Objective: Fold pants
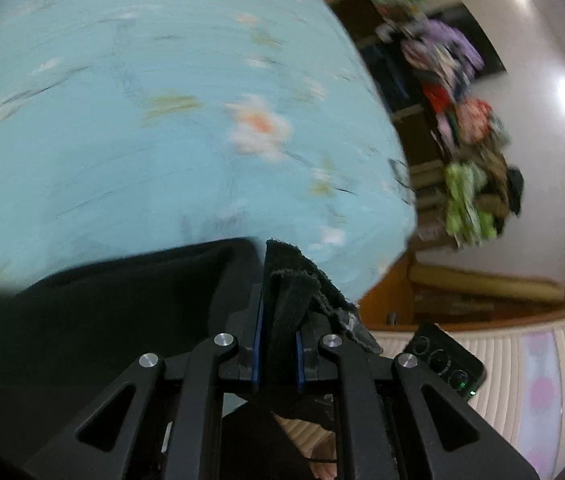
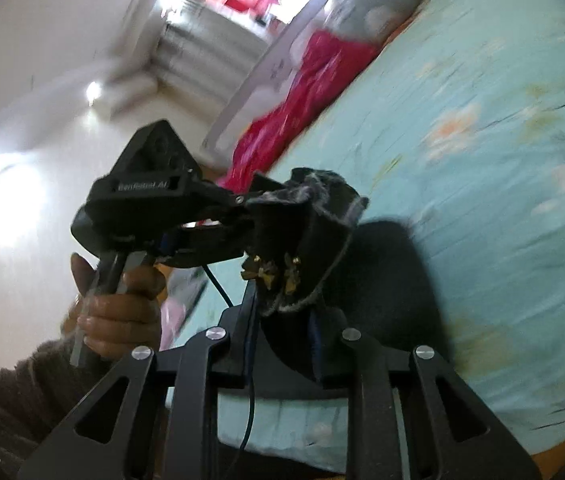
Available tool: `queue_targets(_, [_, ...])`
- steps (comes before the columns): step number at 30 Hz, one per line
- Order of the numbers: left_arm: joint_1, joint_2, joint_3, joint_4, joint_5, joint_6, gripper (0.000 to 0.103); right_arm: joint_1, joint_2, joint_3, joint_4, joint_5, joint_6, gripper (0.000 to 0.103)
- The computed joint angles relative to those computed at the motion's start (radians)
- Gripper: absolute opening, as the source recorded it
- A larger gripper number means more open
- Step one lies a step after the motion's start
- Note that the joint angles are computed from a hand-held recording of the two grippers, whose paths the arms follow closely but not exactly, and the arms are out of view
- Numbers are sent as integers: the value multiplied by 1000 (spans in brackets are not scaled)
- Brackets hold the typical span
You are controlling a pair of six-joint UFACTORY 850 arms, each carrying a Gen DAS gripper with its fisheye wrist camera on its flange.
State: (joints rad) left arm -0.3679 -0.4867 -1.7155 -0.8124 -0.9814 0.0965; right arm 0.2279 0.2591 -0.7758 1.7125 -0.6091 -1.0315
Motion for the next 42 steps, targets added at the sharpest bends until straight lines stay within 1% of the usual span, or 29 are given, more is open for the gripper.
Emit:
queue_targets(2, [45,64,117,-5,36,-5,16,73,-70,-55,-72,27,61,26])
queue_targets(3, [65,92,174,11,61,-41,19,100,-99,-80,-121,45,107,31])
queue_targets(4, [80,106,217,35,79,-87,19,135,-141,-115,-212,68,193,46])
queue_targets(5, [93,116,252,45,87,-117,19,173,-192,-154,-317,95,293,53])
queue_targets(8, [145,164,349,8,97,-120,19,242,-253,-236,-601,137,542,59])
queue_targets(9, [165,190,382,-30,98,-91,19,253,-255,-259,-671,136,594,63])
queue_targets(10, [176,206,401,-50,103,-69,20,253,-250,-272,-699,120,613,65])
queue_targets(11, [184,228,421,-66,112,-44,25,252,-243,-280,-711,108,627,65])
queue_targets(13, [202,270,462,-117,127,17,43,231,-187,-258,-686,107,598,66])
queue_targets(14, [206,292,486,-142,142,32,55,218,-159,-239,-656,117,575,69])
queue_targets(15, [210,317,517,-182,158,60,62,188,-121,-214,-606,128,547,75])
queue_targets(16, [210,331,540,-225,164,93,64,166,-94,-195,-598,152,560,81])
queue_targets(17, [211,338,553,-255,157,115,64,149,-79,-187,-632,180,606,82])
queue_targets(19, [195,333,571,-284,147,124,64,103,-70,-181,-755,207,754,82])
queue_targets(21, [169,309,555,-257,150,92,64,57,-109,-200,-767,175,795,82])
queue_targets(24, [116,281,517,-163,204,9,60,66,-171,-235,-844,186,849,82])
queue_targets(25, [93,275,506,-128,230,-17,54,64,-180,-232,-882,188,856,81])
queue_targets(26, [77,265,487,-87,245,-36,27,71,-208,-256,-946,183,887,78])
queue_targets(27, [67,249,462,-68,236,-43,12,81,-248,-288,-1018,160,913,51])
queue_targets(28, [64,251,458,-74,240,-44,12,88,-286,-321,-1086,112,941,31])
queue_targets(29, [58,267,461,-88,270,-39,12,90,-300,-336,-1112,85,953,31])
queue_targets(31, [41,287,455,-57,320,-37,12,84,-289,-340,-1040,106,884,30])
queue_targets(33, [22,282,438,80,358,-115,13,70,-267,-329,-936,143,781,29])
queue_targets(35, [16,237,419,176,328,-209,14,61,-303,-346,-994,116,835,29])
queue_targets(36, [24,217,423,161,309,-212,15,61,-338,-355,-1068,99,884,30])
queue_targets(37, [34,227,449,105,328,-183,16,64,-357,-359,-1099,85,903,35])
queue_targets(39, [61,246,478,-7,311,-115,19,52,-351,-340,-1036,96,874,39])
queue_targets(40, [69,256,483,-10,293,-116,19,41,-342,-337,-984,86,846,42])
queue_targets(42, [80,292,498,-8,291,-109,18,37,-316,-331,-998,86,863,42])
